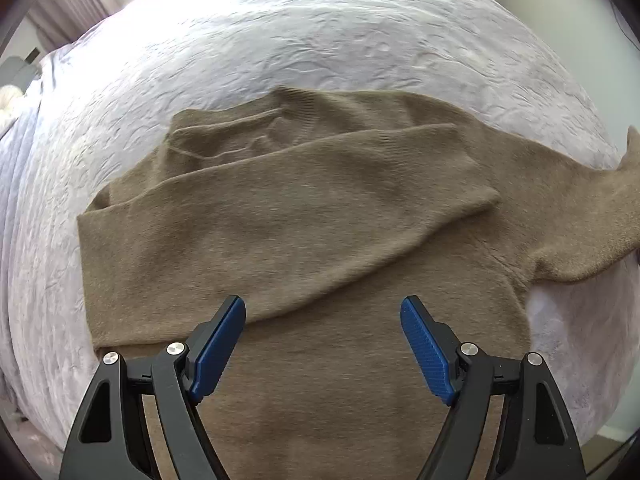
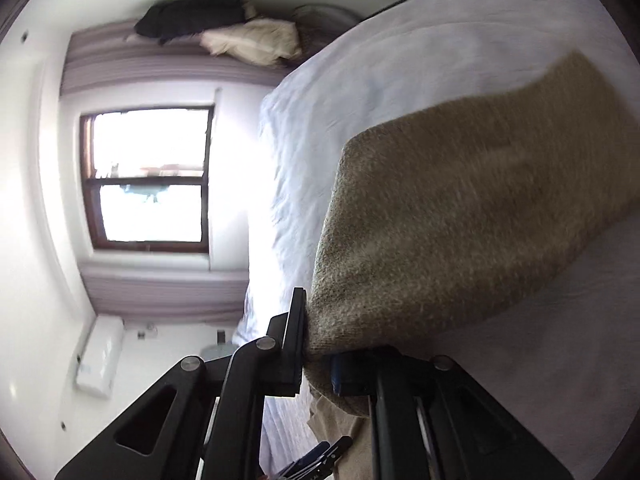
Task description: Fold small clothes
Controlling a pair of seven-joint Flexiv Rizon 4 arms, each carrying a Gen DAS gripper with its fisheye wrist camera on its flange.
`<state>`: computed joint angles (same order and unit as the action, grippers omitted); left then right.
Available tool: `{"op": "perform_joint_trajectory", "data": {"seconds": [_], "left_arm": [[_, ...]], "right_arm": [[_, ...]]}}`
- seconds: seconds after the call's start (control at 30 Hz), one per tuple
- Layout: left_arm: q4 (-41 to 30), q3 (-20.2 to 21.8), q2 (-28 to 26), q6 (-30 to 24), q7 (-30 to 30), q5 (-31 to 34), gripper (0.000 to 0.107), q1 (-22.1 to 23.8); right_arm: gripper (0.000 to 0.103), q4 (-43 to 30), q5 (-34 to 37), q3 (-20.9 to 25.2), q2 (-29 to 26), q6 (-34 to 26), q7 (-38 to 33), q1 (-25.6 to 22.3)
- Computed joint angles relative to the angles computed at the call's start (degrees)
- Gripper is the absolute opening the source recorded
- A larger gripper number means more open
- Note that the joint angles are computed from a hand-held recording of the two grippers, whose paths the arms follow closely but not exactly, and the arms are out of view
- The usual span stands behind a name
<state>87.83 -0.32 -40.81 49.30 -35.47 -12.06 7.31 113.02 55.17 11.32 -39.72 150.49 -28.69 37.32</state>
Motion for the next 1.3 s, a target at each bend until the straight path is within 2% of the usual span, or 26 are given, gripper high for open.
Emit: {"op": "perform_joint_trajectory", "data": {"seconds": [0.2,0.27,0.33,0.4,0.43,0.53,0.57,0.67,0.7,0.77,0.83,0.93,1.0,1.07,1.13,1.2,1.27,1.3], "left_arm": [[-4.36,0.65,-2.48,-2.14,0.18,-1.23,0.081,3.02],[-6.08,1.03,-3.39,-2.93,-0.24,-1.43,0.081,3.90],[-8.59,1.57,-4.77,-4.14,-1.54,-1.78,0.081,4.87],[-11.26,2.03,-6.36,-4.55,-2.99,-2.00,0.081,5.83],[-12.92,2.32,-7.39,-4.85,-3.82,-1.86,0.081,6.12],[-18.50,3.58,-10.95,-6.68,-6.04,-0.68,0.081,7.20],[-20.13,4.01,-12.04,-7.18,-6.78,-0.02,0.081,7.37],[-25.23,4.90,-15.47,-9.37,-8.63,1.72,0.081,8.30],[-26.56,5.09,-16.36,-10.08,-8.98,2.28,0.081,8.63],[-28.19,4.86,-17.49,-11.29,-9.10,2.83,0.081,9.55],[-29.46,4.29,-18.50,-12.24,-9.00,2.86,0.081,10.30],[-29.55,3.51,-18.57,-12.69,-7.88,2.78,0.081,11.34],[-29.08,3.19,-18.40,-12.07,-6.98,2.80,0.081,11.66],[-28.41,2.88,-17.90,-11.84,-6.21,2.49,0.081,12.08],[-27.55,2.74,-17.26,-11.72,-5.52,2.03,0.081,12.75],[-25.60,1.76,-15.72,-11.30,-5.08,2.56,0.081,13.92],[-26.21,2.82,-16.05,-11.97,-4.24,1.25,0.081,13.83],[-26.55,2.95,-16.15,-12.41,-3.95,1.11,0.081,14.24]], "right_arm": [[0.011,-10.45,-3.00,-8.80,3.82,-20.91,-19.74,2.95],[0.011,-15.75,-3.89,-14.25,2.95,-29.97,-24.54,5.75],[0.011,-20.47,-5.78,-20.81,1.00,-38.98,-25.90,9.65],[0.011,-25.50,-10.21,-25.03,-2.20,-47.50,-24.79,11.86],[0.011,-27.99,-12.55,-25.33,-3.81,-50.86,-23.95,11.74],[0.011,-37.50,-19.02,-21.45,-9.68,-61.86,-22.40,7.98],[0.012,-41.27,-21.39,-20.78,-12.20,-67.42,-21.04,7.14],[0.017,-48.54,-26.90,-20.28,-17.69,-80.74,-15.12,6.14],[0.017,-49.91,-27.81,-20.07,-18.91,-82.88,-12.53,5.95],[0.027,-48.93,-27.13,-19.69,-19.24,-78.31,-9.38,5.97],[0.057,-46.47,-26.39,-20.00,-18.42,-73.09,-5.89,6.37],[0.061,-40.48,-26.54,-26.28,-17.30,-65.82,3.04,10.19],[0.061,-38.98,-24.55,-26.02,-17.84,-61.70,7.27,10.00],[0.057,-40.65,-22.08,-23.35,-19.71,-57.75,10.73,7.29],[0.007,-43.18,-21.98,-22.47,-21.83,-56.42,13.69,5.83],[0.007,-44.57,-25.50,-23.51,-22.32,-58.56,14.02,5.63],[0.007,-47.73,-32.09,-23.31,-22.77,-61.05,10.09,4.76],[0.007,-51.36,-36.15,-21.73,-23.81,-62.90,6.83,3.60]]}}
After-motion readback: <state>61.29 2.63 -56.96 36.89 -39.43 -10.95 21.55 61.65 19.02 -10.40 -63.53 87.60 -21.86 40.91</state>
